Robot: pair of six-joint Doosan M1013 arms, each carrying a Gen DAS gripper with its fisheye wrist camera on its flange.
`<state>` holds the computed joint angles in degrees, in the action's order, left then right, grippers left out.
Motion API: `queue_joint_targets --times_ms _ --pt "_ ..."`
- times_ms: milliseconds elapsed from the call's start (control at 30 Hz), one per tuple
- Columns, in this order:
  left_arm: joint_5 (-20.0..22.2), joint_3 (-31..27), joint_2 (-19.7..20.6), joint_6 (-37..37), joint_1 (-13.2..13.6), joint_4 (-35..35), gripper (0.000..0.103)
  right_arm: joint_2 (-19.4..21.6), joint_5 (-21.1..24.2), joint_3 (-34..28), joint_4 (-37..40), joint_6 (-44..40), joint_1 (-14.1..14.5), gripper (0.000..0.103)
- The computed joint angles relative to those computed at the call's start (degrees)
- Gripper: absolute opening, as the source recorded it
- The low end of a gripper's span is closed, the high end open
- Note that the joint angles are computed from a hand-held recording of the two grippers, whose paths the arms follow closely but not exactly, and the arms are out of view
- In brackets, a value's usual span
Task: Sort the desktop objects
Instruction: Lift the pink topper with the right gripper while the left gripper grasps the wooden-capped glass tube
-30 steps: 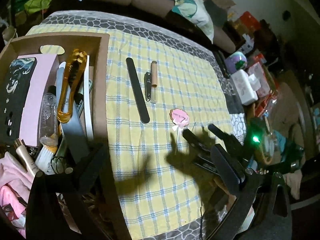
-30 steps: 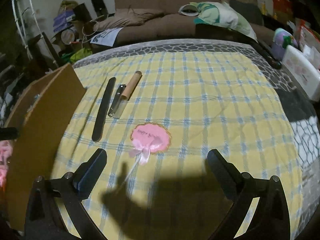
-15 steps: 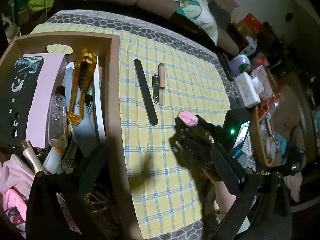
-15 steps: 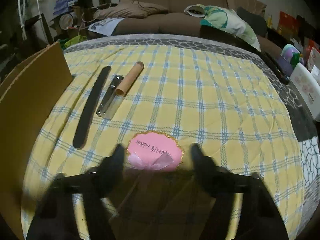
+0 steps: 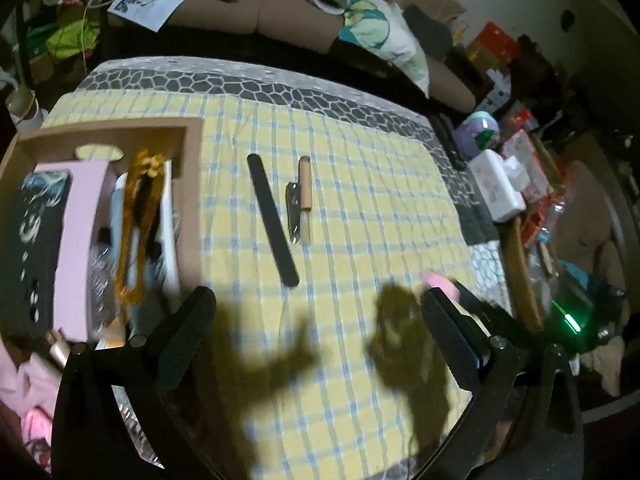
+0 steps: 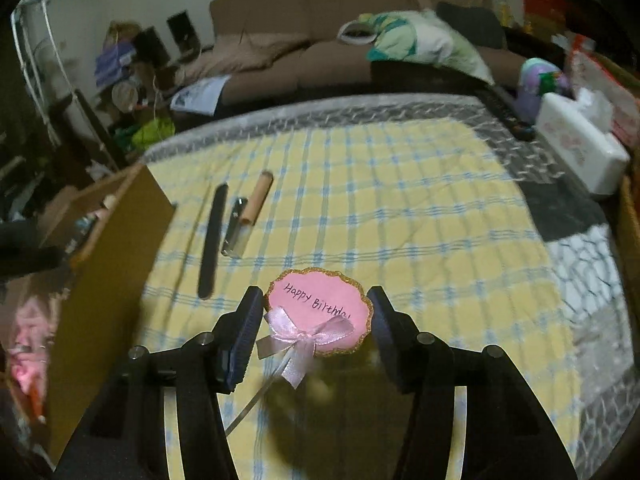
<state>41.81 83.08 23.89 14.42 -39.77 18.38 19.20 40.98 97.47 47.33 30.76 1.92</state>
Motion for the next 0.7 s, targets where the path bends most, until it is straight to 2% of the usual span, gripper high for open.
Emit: queue_joint_targets --times_ms 100,200,333,433,533,600,667,700 --pt "2.51 -5.45 4.03 6.27 1.72 -5.22 0.103 -0.47 3.83 -0.16 1.35 -0.22 -1.46 0.055" --pt "9.32 -12.63 9.29 10.5 3.13 -7.52 0.103 -0.29 6.07 -0.95 1.33 -1.26 -1.87 0.055" --pt "20.56 -22.89 16.84 15.05 4.51 -8.37 0.103 0.71 8.61 -2.21 0.83 -1.11 -2.2 0.055" --pt "23.57 -26.45 20.06 15.31 5.56 -8.64 0.101 1.4 9.35 -2.85 0.87 -1.69 -2.26 0.055" --pt "24.94 -27.92 21.88 15.89 6.16 -9.3 0.089 2.06 9.54 -3.47 0.26 -1.98 -2.16 0.055" --pt "25.21 -28.31 22.66 17.3 6.4 -9.78 0.069 2.59 9.8 -3.9 -0.29 -1.56 -2.21 0.055" --pt "25.69 -28.75 23.14 17.71 6.23 -8.48 0.066 2.95 9.91 -4.09 -0.44 -1.34 -2.35 0.055" --pt "25.11 -28.58 23.07 17.96 6.11 -7.78 0.059 3.15 10.02 -4.24 -0.52 -1.09 -2.41 0.055"
